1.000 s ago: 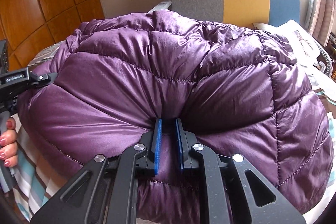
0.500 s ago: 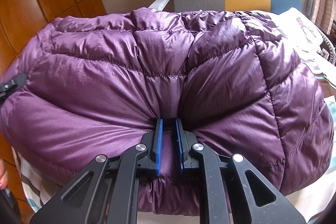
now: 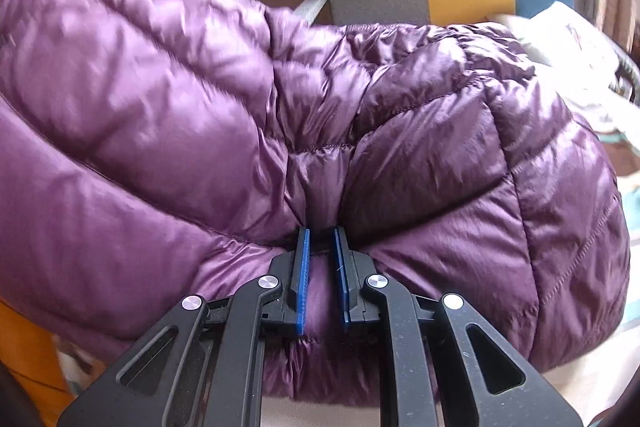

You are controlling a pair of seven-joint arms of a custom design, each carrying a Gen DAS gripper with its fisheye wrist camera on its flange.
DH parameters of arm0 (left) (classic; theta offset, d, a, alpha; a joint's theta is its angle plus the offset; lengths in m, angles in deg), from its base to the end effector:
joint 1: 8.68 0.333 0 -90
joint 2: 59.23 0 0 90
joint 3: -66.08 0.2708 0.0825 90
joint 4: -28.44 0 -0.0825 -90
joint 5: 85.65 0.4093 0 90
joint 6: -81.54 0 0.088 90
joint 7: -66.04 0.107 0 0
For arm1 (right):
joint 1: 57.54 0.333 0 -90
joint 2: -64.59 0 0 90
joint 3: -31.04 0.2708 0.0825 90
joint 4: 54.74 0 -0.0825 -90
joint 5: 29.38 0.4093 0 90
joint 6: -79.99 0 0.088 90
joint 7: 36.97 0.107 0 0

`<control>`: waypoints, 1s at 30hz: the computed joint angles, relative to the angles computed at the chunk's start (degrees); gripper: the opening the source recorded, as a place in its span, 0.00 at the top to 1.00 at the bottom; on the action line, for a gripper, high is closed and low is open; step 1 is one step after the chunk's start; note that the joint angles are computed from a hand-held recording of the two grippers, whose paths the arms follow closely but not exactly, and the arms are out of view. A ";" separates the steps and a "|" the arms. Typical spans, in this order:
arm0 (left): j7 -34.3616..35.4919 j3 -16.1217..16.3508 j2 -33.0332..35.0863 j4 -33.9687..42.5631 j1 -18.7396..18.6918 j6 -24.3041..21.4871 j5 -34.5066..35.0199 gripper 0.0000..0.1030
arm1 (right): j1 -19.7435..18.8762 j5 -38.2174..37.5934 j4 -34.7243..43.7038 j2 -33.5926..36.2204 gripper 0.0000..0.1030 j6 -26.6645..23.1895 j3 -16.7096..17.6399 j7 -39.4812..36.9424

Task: Fold large clothes

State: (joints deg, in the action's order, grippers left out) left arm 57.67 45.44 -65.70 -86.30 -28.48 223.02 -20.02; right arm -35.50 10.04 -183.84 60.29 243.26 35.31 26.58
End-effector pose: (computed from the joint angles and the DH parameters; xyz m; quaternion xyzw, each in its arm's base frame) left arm 0.4508 -0.3947 0.5143 -0.6795 0.5233 -0.3999 0.3233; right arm 0.5292 0.2241 0.4044 -0.7559 0.5419 -0.0820 0.3579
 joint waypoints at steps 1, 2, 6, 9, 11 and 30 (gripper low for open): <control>0.66 -0.41 1.45 1.82 -0.21 -1.24 0.27 0.86 | -0.01 2.39 -0.90 -1.09 0.87 0.56 -0.44 -1.10; 1.00 -0.43 2.06 2.60 -0.55 -1.76 0.51 0.86 | -0.07 4.19 -2.55 -2.77 0.87 2.00 -0.95 -1.83; 3.29 0.02 6.42 8.01 -2.55 -4.12 1.60 0.85 | -1.11 3.44 -8.55 -8.38 0.87 7.65 -3.11 -0.69; 5.74 0.94 10.35 12.73 -4.90 -5.59 2.04 0.84 | -7.61 -8.79 -11.78 -10.60 0.87 8.93 -0.87 10.58; 7.37 1.79 13.36 16.28 -6.81 -6.32 2.34 0.83 | -15.57 -19.74 -13.52 -11.38 0.87 9.15 3.53 21.38; 31.45 10.02 44.95 53.29 -20.46 -7.96 -11.46 0.81 | -17.34 -37.68 -17.31 -13.36 0.87 8.00 -3.95 37.33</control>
